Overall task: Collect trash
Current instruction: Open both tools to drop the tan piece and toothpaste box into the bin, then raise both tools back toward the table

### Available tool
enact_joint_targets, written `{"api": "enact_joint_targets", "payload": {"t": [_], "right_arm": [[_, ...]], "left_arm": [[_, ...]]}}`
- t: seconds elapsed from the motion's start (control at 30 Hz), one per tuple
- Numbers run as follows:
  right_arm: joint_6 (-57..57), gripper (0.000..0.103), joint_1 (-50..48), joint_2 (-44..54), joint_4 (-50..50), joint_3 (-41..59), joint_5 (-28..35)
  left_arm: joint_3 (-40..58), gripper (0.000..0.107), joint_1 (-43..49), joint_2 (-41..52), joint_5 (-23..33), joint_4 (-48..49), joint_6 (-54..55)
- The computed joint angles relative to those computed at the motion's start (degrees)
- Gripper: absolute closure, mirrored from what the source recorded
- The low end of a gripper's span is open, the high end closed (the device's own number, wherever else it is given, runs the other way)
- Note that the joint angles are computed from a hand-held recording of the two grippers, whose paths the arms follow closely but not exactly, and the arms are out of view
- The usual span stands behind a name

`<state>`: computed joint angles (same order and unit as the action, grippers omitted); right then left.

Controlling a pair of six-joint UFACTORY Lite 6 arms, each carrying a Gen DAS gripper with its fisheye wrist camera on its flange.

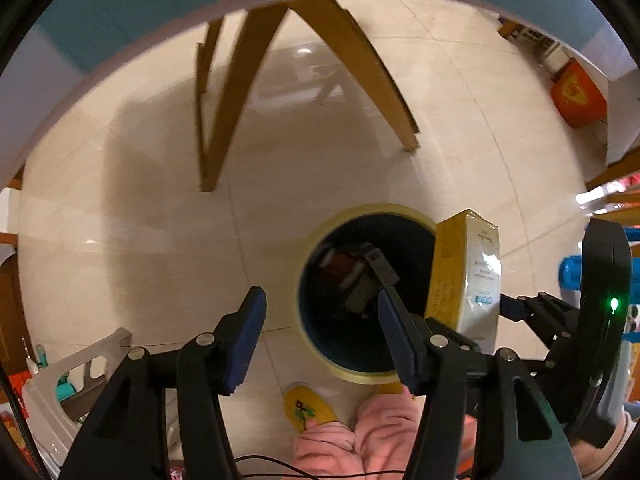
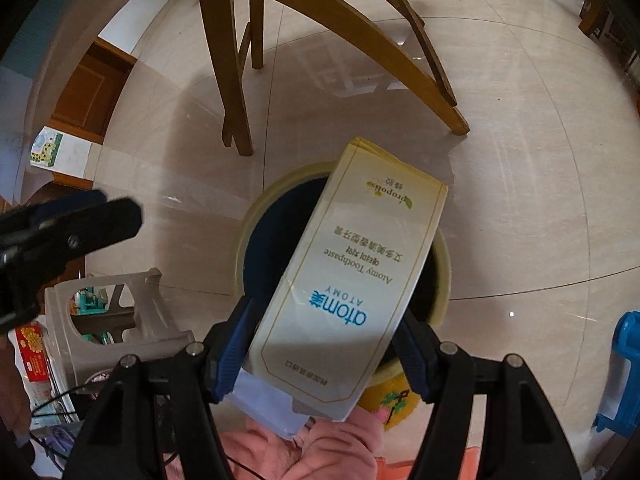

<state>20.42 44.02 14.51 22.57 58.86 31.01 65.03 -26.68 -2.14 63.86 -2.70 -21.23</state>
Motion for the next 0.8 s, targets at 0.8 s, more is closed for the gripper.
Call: {"api": "enact_joint_targets", "payload": {"t": [0.8], "right_arm": [[28.7,0.022,4.4,-13.0,-17.2,14.5,19.8]], "left_arm": [[41.4,0.05,-1.4,1.3,26.7,8.6,-2.3]]}}
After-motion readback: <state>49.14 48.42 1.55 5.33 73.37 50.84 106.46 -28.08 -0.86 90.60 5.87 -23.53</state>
